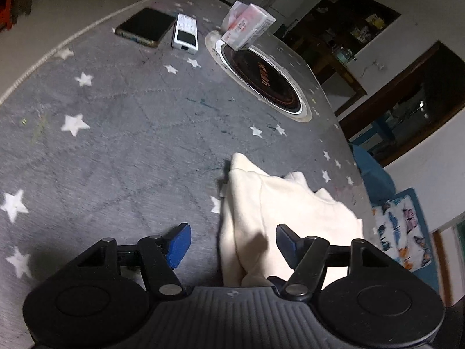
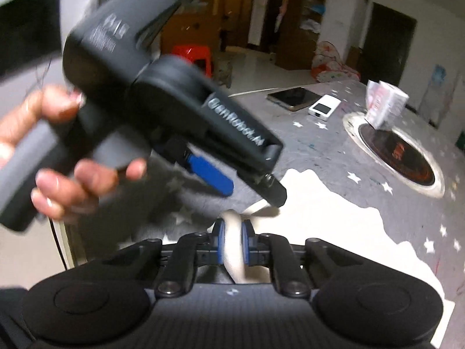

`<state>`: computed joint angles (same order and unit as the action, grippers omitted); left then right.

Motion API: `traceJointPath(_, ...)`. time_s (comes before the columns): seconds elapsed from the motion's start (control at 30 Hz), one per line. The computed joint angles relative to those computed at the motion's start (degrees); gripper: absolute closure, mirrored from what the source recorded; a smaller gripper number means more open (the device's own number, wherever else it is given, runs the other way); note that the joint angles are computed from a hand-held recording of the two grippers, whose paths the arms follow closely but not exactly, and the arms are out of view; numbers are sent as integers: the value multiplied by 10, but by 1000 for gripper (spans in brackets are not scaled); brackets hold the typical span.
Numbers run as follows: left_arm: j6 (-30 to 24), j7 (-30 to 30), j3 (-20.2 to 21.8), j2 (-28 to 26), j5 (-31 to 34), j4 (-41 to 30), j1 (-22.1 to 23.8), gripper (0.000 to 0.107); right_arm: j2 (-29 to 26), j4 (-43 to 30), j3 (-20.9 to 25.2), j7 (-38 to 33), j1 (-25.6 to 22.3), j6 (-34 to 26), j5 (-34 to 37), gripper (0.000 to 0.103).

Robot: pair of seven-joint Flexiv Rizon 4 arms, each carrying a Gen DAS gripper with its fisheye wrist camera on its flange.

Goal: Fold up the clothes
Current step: 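Grasp the shirt side edge with the left gripper while the right gripper grasps it too, then lift the gripped side with both grippers and fold it over the shirt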

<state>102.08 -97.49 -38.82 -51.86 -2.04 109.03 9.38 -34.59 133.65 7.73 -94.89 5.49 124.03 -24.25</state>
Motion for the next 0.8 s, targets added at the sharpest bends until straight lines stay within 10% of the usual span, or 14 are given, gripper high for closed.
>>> traceJointPath(0.33,-29,-15,-87,-68,-12,-32,40,39,-4,-7,40,117,-107,29,-121,94)
traceJointPath(0.53,-41,-10,-94,-89,-25,-52,32,80,-10,-9,27,154,-123,51,-173,94)
traceJointPath(0.8,-34,-10,-75,-80,-28,-53,18,86,-10,2,3,173,-131,75,-185,82)
